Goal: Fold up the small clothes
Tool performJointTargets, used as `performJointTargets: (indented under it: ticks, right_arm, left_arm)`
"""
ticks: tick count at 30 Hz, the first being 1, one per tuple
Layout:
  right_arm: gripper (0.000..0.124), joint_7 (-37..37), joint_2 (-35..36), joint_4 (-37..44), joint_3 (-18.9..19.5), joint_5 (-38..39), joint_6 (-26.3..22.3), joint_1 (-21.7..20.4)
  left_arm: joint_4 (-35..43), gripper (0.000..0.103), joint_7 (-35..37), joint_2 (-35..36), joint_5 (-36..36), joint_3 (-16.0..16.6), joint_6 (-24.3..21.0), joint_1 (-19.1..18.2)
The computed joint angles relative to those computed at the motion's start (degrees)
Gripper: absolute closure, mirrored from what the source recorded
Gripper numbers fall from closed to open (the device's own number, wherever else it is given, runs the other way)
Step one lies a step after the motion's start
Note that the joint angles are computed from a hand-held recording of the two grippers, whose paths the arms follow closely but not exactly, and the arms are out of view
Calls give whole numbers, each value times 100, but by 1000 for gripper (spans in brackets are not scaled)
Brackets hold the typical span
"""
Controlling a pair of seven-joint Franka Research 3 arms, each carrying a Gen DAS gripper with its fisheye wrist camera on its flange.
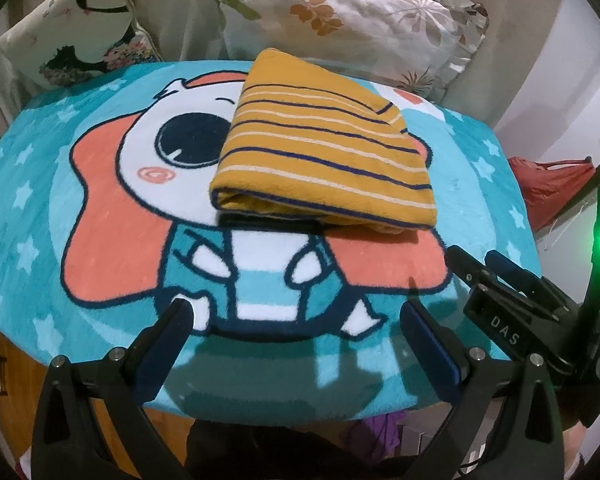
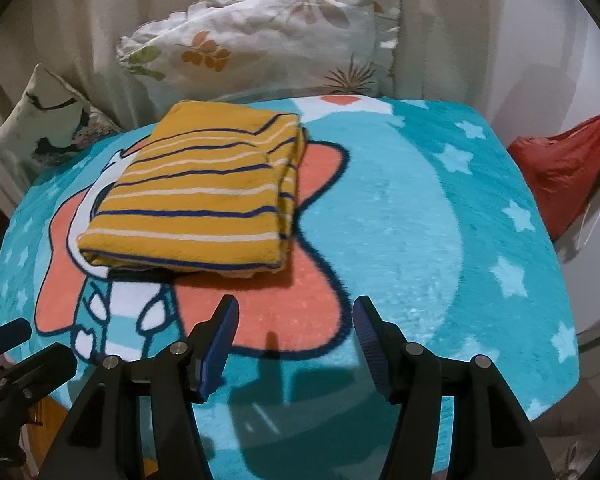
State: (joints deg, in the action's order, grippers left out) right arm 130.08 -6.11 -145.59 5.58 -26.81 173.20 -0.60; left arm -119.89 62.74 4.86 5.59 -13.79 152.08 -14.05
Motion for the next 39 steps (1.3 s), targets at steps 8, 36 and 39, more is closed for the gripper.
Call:
performJointTargets:
  ticks: [8, 36, 39]
  right_arm:
    - [60, 261, -194, -190, 173, -177, 98, -204]
    - [57, 263, -39, -81, 298, -214, 199, -275]
    - [57, 274, 19, -42, 222, -233, 204, -200]
  left_arm:
    - [-83, 0, 147, -76, -164, -34, 40, -14]
    - [293, 0, 382, 279, -470, -50, -301, 49]
    - [350, 0, 337, 336, -470, -44, -343, 60]
